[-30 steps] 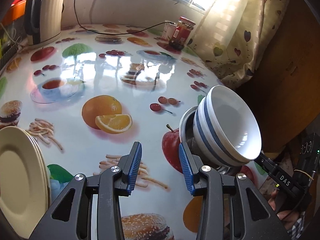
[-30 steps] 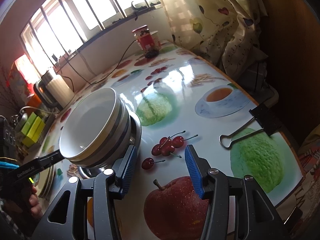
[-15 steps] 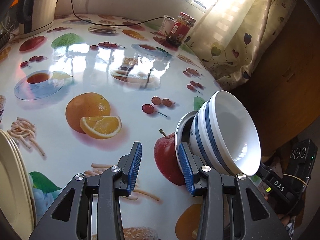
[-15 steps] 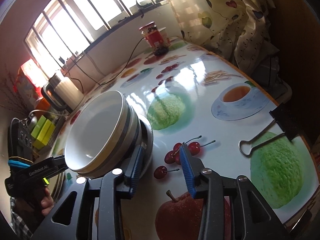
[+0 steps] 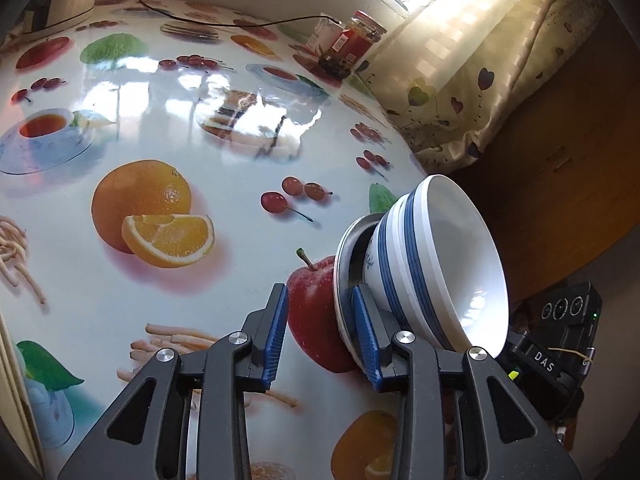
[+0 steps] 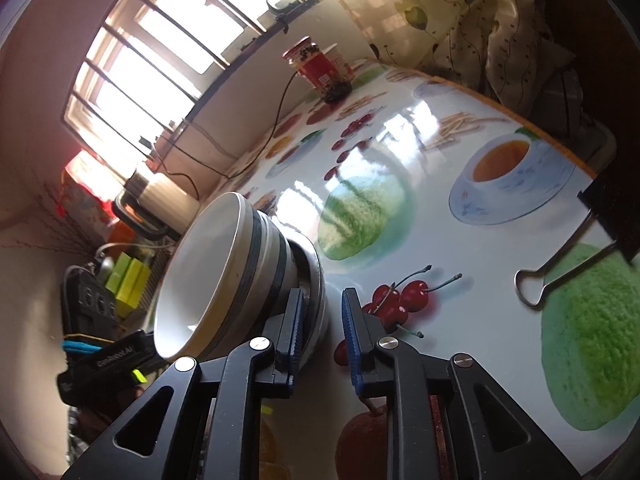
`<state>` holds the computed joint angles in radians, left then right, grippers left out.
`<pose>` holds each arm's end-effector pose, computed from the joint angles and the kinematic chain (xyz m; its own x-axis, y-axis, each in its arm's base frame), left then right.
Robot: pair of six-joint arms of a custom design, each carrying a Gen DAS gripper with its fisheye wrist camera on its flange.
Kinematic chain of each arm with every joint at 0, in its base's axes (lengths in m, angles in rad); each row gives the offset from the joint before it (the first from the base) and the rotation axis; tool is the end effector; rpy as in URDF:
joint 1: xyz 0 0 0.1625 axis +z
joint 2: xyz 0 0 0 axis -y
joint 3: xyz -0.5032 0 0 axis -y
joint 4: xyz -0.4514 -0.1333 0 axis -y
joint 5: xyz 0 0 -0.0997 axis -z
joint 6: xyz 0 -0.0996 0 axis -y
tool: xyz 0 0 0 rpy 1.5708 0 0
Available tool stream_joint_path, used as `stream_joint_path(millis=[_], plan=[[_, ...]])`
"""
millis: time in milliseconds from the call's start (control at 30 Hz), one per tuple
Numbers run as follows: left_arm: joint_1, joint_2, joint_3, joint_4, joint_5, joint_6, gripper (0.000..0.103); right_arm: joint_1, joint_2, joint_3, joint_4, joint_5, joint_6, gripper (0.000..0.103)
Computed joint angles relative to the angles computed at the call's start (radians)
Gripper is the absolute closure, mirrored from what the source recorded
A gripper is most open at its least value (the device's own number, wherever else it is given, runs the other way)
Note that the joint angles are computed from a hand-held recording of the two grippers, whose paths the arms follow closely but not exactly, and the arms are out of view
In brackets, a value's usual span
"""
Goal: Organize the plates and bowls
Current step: 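Close both tools on the steel bowl rim and lift the bowl stack, then carry the steel bowl stack with both tools toward the cream plate stack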
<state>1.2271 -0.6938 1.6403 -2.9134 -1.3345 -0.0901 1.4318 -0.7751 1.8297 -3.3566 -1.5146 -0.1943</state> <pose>-0.1154 -0.7872 0.0672 -0.9699 0.1634 -0.1804 0.2245 0.8869 -0.4037 0.0374 -0.7352 0.1146 -0.9952 -0.0431 0.0879 -0.0907 0.7429 -0.6633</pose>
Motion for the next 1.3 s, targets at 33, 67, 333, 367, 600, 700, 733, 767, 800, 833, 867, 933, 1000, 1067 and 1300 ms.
stream_joint_path(millis=[33,67,333,367,600,700,733,767,800,833,867,933,1000,1067,1300], plan=[[0.0,0.0,0.0,-0.001,-0.005,0.003,0.072,-0.005,-0.002,0.001,0.005,0.016,0.007,0.086],[0.0,0.0,0.0,-0.002,-0.013,0.006,0.077,-0.007,-0.002,0.001,0.008,0.024,0.011,0.086],[0.006,0.0,-0.005,-0.001,-0.046,0.01,0.086,-0.025,-0.006,0.0,0.031,0.101,0.043,0.093],[0.006,0.002,-0.007,0.001,-0.046,0.009,0.086,-0.027,-0.007,0.0,0.033,0.106,0.046,0.093],[0.01,0.006,-0.016,0.01,-0.055,0.002,0.086,-0.035,-0.007,-0.004,0.041,0.129,0.07,0.093],[0.006,0.005,-0.014,0.006,-0.045,0.01,0.088,-0.037,-0.007,-0.004,0.042,0.133,0.072,0.093],[0.007,0.005,-0.014,0.006,-0.05,0.01,0.089,-0.037,-0.007,-0.005,0.042,0.133,0.07,0.093],[0.007,0.005,-0.014,0.005,-0.05,0.011,0.09,-0.036,-0.007,-0.005,0.043,0.133,0.067,0.093],[0.006,0.005,-0.014,0.005,-0.049,0.012,0.09,-0.036,-0.007,-0.006,0.044,0.133,0.064,0.093],[0.005,0.005,-0.013,0.004,-0.046,0.014,0.09,-0.036,-0.007,-0.006,0.044,0.133,0.061,0.093],[0.003,0.005,-0.012,0.002,-0.041,0.019,0.091,-0.037,-0.007,-0.006,0.044,0.136,0.059,0.093],[-0.004,0.005,-0.009,-0.002,-0.025,0.035,0.093,-0.04,-0.007,-0.003,0.039,0.145,0.059,0.093],[-0.007,0.005,-0.008,-0.003,-0.016,0.041,0.093,-0.041,-0.007,-0.002,0.038,0.148,0.061,0.093],[-0.009,0.004,-0.006,-0.003,-0.017,0.035,0.093,-0.041,-0.007,-0.002,0.039,0.146,0.055,0.093],[-0.013,0.002,-0.001,-0.008,0.0,0.047,0.093,-0.047,-0.009,0.001,0.041,0.161,0.056,0.093]])
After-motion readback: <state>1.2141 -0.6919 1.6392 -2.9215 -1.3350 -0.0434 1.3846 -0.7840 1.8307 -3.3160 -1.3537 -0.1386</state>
